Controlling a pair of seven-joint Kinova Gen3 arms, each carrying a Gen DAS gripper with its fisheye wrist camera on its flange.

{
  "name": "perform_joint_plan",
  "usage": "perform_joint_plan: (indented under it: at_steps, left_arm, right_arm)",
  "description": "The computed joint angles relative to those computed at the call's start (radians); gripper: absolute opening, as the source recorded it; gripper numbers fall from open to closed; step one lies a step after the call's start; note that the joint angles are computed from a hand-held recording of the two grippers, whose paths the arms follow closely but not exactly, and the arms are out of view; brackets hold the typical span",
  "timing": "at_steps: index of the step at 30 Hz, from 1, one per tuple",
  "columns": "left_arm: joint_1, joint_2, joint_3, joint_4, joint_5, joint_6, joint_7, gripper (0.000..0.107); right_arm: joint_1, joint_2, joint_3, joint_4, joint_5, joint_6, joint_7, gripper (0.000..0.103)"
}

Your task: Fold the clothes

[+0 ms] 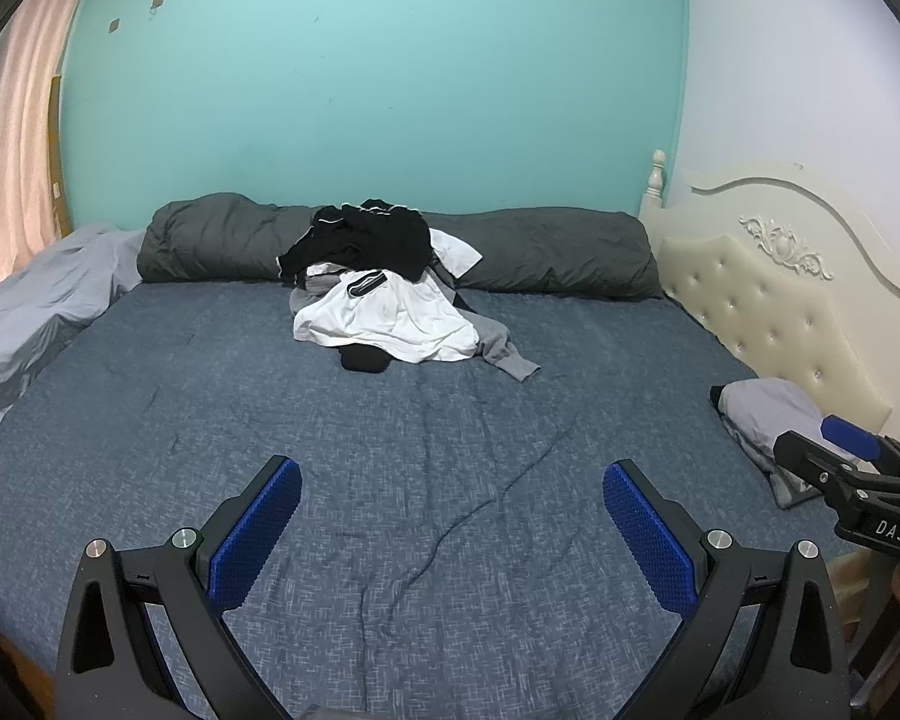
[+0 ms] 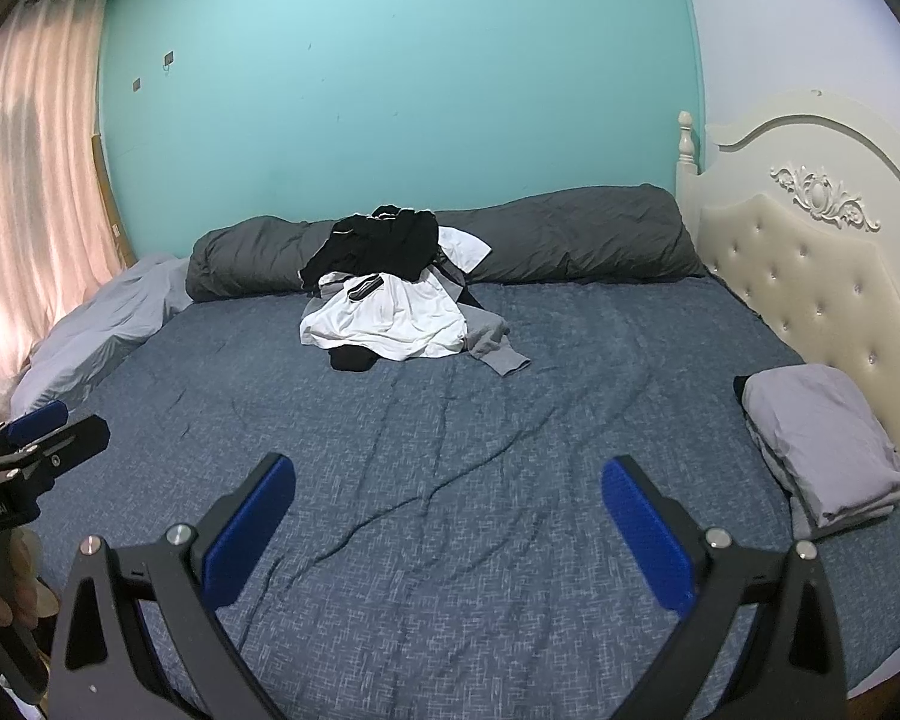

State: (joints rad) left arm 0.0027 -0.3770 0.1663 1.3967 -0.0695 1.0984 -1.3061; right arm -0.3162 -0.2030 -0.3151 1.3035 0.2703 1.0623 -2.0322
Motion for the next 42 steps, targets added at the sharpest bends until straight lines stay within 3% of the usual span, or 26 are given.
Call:
perform_joint_plan:
  at_steps: [42]
  left_arm:
    - [0.010, 0.018, 0.000, -0.025, -0.002, 0.005, 0.006, 0.103]
  right_arm:
    - [0.004, 0.003, 0.006, -0.009, -0.005, 0.009, 0.011, 0.103]
